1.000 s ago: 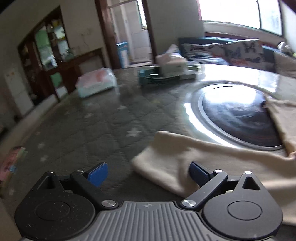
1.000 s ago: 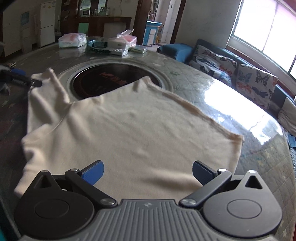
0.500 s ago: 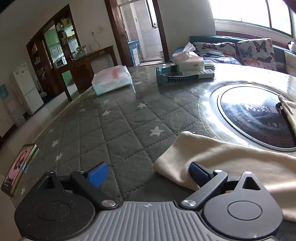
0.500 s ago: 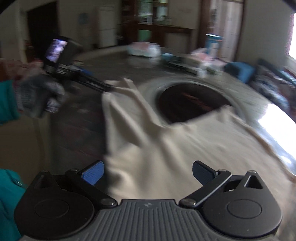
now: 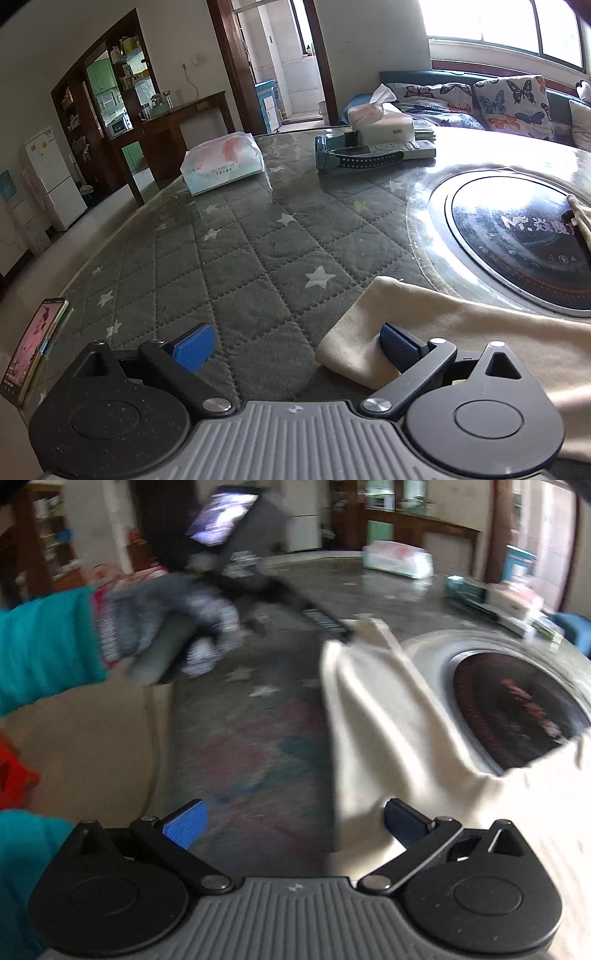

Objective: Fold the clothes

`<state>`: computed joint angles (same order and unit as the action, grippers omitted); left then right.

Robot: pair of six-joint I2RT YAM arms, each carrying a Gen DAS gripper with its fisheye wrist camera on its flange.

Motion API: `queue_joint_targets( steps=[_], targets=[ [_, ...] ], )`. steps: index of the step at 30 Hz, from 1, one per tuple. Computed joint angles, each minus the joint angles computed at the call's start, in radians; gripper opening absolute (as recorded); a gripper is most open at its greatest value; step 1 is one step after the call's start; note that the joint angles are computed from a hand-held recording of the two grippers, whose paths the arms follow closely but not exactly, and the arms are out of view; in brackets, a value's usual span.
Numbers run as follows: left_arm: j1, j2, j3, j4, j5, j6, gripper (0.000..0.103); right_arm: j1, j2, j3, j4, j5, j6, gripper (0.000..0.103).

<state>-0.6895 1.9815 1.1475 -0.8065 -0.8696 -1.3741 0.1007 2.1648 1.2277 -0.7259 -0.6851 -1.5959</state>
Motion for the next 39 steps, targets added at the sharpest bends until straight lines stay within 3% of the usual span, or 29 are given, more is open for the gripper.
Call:
queue_joint_targets(
  steps=[4, 7, 10, 12, 15, 20, 22, 25, 28, 31, 33, 39],
  targets=[
    [-0.002, -0.018, 0.005, -0.022, -0.004, -0.017, 0.098, 0.002, -0.013, -0.009, -0.009, -0.019, -0.025, 0.103],
    [-0.019, -0.065, -0.024, 0.012, -0.002, -0.030, 0.098, 0.022, -0.015, -0.007, 0.083, -0.054, 0.096, 0.103],
    [-0.032, -0.103, -0.055, 0.086, 0.019, -0.001, 0.099, 0.064, 0.002, -0.012, 0.202, -0.014, 0.224, 0.103],
    [-0.034, -0.097, -0.052, 0.104, 0.031, 0.013, 0.099, 0.080, 0.018, -0.002, 0.202, -0.014, 0.253, 0.103],
    [-0.027, -0.070, -0.034, 0.099, 0.043, 0.014, 0.099, 0.090, 0.009, -0.015, 0.127, -0.028, 0.180, 0.103],
    [-0.014, -0.072, -0.053, 0.106, 0.061, -0.020, 0.099, 0.088, -0.025, -0.077, 0.108, -0.042, 0.076, 0.103],
    [-0.018, -0.084, -0.065, 0.105, 0.061, -0.038, 0.099, 0.085, -0.011, -0.042, 0.069, -0.063, 0.077, 0.103],
    [-0.026, -0.101, -0.079, 0.111, 0.058, -0.054, 0.099, 0.109, -0.012, -0.059, 0.191, -0.067, 0.221, 0.103],
    [-0.028, -0.104, -0.086, 0.131, 0.064, -0.038, 0.099, 0.136, 0.004, -0.052, 0.198, -0.058, 0.245, 0.103],
    [-0.025, -0.092, -0.081, 0.122, 0.072, -0.039, 0.099, 0.149, 0.009, -0.027, 0.068, -0.074, 0.118, 0.103],
    [-0.023, -0.089, -0.083, 0.119, 0.076, -0.047, 0.099, 0.152, -0.006, -0.042, 0.070, -0.087, 0.087, 0.103],
    [-0.027, -0.095, -0.101, 0.128, 0.087, -0.061, 0.098, 0.168, 0.005, -0.035, 0.267, -0.063, 0.339, 0.103]
  ],
)
